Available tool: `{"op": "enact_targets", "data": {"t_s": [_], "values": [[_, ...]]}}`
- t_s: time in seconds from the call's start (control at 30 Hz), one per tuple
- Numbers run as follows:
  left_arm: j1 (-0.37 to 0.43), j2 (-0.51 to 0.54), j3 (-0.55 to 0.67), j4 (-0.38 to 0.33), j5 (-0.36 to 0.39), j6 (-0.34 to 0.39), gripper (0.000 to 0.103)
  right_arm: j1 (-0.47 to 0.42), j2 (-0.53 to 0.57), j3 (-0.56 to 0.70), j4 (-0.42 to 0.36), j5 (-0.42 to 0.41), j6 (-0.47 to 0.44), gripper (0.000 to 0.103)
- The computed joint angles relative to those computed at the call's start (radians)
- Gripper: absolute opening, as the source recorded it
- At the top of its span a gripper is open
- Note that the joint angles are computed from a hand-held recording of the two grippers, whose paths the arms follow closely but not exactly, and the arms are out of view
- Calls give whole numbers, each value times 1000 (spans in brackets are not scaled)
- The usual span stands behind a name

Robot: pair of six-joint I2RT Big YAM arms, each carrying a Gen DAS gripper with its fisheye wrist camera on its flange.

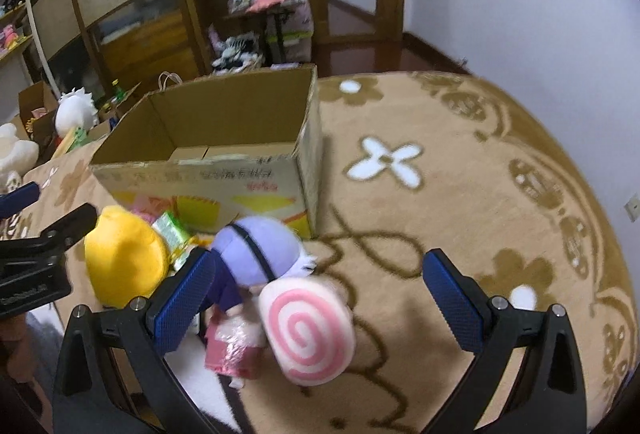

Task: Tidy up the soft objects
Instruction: 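Lower the left tool onto the yellow plush while the right tool reaches the swirl cushion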

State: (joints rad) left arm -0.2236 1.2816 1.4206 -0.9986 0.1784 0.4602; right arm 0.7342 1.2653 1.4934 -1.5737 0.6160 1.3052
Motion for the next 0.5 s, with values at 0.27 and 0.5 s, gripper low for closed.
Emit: {"op": "enact_targets", "data": {"t_s": [0.27, 0.5], "values": [[-33, 17, -12, -11, -22, 3, 102, -30, -5, -57, 61, -129, -10, 96], [-57, 36, -35, -11, -51, 21, 102, -41, 2, -63, 70, -184, -37, 88]]}}
